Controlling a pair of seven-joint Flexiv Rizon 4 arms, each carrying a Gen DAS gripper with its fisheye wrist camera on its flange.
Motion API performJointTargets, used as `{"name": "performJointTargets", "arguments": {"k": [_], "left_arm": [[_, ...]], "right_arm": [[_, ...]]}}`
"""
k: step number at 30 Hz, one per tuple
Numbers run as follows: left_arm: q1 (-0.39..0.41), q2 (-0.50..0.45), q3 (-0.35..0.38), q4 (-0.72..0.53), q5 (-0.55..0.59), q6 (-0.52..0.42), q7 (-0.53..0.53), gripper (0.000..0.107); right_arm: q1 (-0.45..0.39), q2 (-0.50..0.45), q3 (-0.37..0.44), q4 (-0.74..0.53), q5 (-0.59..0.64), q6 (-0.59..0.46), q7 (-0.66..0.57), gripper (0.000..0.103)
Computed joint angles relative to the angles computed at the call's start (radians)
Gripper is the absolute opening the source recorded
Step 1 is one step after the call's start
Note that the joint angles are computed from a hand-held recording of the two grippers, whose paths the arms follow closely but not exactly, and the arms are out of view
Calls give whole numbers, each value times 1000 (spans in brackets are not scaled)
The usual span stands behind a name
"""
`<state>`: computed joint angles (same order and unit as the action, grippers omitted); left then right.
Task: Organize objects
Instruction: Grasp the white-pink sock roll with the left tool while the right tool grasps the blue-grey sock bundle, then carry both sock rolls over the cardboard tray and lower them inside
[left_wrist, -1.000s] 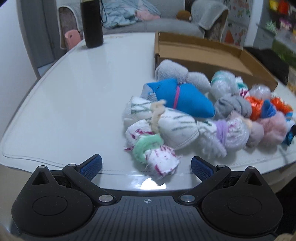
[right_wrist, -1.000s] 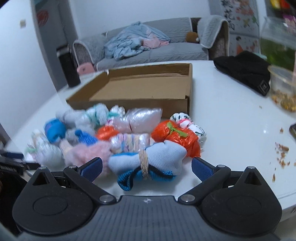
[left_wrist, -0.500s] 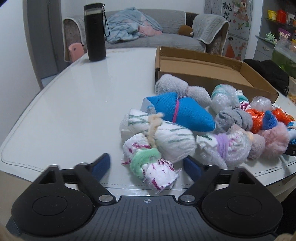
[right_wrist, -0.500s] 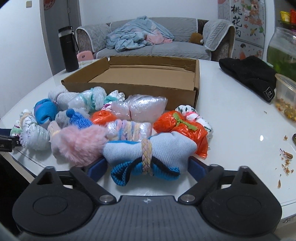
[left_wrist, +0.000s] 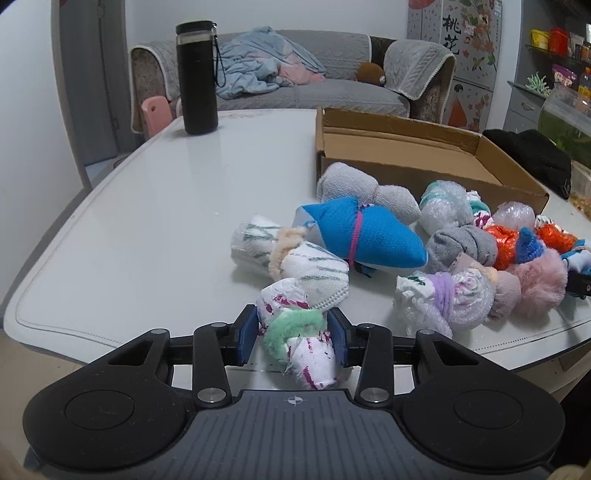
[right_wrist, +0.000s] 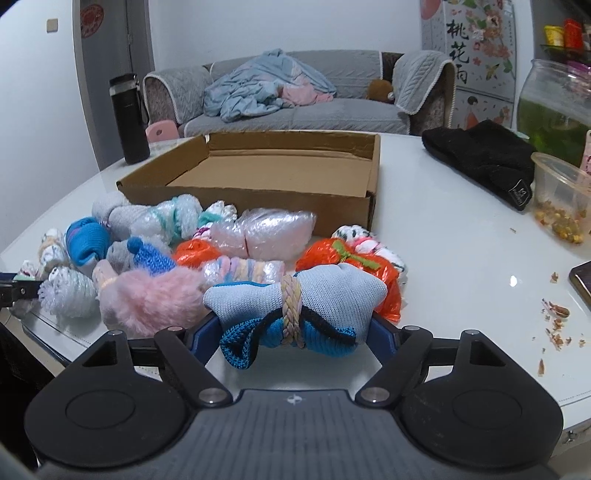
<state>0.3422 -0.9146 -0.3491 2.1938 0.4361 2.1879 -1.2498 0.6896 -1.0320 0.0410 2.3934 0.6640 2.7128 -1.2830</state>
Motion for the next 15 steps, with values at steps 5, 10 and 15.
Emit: {"name": "performJointTargets", "arguments": {"k": [5, 10, 15], "left_arm": [[12, 10, -5, -5, 19, 24, -2, 48], [38, 19, -27, -11, 39, -11, -8, 49], [74, 14, -50, -2, 40, -59, -1, 49]], "right_arm": [[-15, 1, 6, 17, -11, 39, 4, 77], [-28, 4, 3, 25, -18, 57, -1, 77], [-36, -1, 5, 23, -16, 52, -2, 77]]}}
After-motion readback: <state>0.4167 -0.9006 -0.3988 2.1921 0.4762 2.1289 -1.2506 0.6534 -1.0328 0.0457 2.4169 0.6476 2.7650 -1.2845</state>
